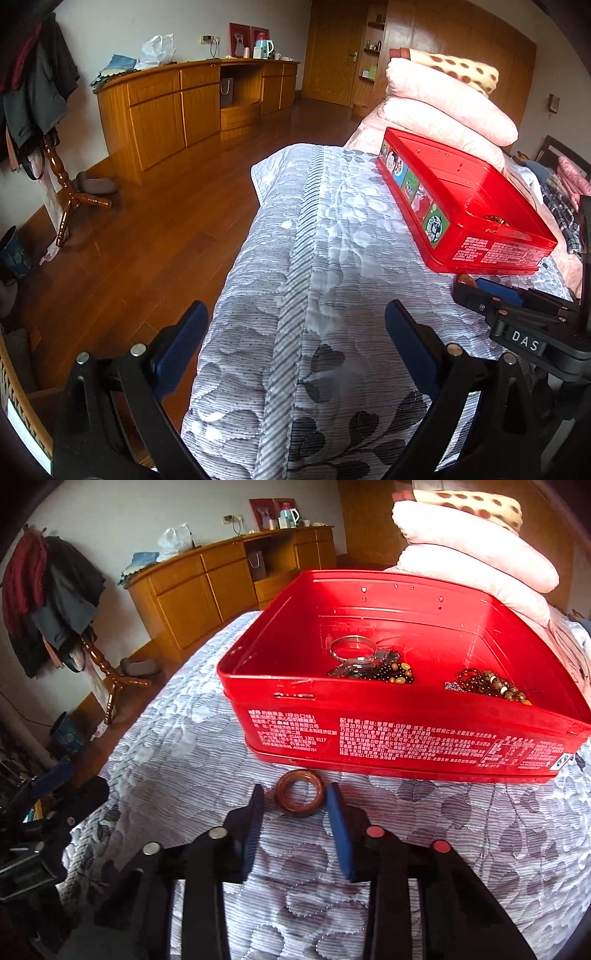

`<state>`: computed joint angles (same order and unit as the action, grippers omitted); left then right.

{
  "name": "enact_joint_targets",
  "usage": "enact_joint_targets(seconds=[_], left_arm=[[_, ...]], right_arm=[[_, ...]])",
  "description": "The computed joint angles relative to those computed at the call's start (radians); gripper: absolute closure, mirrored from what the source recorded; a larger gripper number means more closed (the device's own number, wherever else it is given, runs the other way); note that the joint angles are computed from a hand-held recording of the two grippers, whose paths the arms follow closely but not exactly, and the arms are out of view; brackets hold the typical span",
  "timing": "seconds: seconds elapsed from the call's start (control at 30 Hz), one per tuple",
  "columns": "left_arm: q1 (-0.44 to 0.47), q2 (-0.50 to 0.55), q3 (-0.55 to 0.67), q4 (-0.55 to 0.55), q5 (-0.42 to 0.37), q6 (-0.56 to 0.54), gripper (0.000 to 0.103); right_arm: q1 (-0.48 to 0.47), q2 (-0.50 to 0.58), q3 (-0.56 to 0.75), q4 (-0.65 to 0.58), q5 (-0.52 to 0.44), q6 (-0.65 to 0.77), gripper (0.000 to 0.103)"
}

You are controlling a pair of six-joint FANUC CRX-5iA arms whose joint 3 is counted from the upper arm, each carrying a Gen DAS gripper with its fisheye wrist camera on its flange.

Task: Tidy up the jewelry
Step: 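Grasp brown ring with right tool and lift it over red box, then open right tool to drop brown ring into red box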

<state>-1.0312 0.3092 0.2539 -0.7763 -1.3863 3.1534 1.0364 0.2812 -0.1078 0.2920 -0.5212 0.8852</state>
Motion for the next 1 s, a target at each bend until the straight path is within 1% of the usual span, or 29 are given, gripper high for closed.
enact_joint_targets(seconds=[0.13, 0.27, 0.37, 0.47, 0.6, 0.7, 0.83, 1.0], left_arm=[[0.002, 0.002, 0.0, 0.005, -0.004, 0.001, 0.009], [-0.006, 0.008, 0.012, -0.002, -0.02, 0.0, 0.009], [-0.019, 0.012, 0.023, -0.015, -0.027, 0.002, 0.009], [-0.025, 0.024, 0.044, -0.021, -0.032, -0.019, 0.009], [-0.025, 0.04, 0.068, -0.016, -0.024, -0.039, 0.009], [-0.026, 0.052, 0.083, -0.011, -0.02, -0.05, 0.009], [-0.028, 0.062, 0.101, -0.009, -0.016, -0.062, 0.009], [-0.033, 0.072, 0.124, -0.017, -0.028, -0.077, 0.009]], right_arm=[[0.002, -0.001, -0.008, 0.021, 0.0, -0.007, 0.074], [0.001, -0.024, -0.029, 0.015, 0.006, -0.007, 0.074], [0.0, -0.063, -0.07, 0.021, 0.027, -0.023, 0.074], [-0.006, -0.119, -0.126, 0.039, 0.06, -0.049, 0.074], [-0.023, -0.202, -0.197, 0.096, 0.104, -0.101, 0.074], [-0.044, -0.246, -0.225, 0.15, 0.136, -0.141, 0.074], [-0.081, -0.247, -0.219, 0.249, 0.154, -0.206, 0.074], [-0.129, -0.189, -0.148, 0.261, 0.14, -0.21, 0.074]])
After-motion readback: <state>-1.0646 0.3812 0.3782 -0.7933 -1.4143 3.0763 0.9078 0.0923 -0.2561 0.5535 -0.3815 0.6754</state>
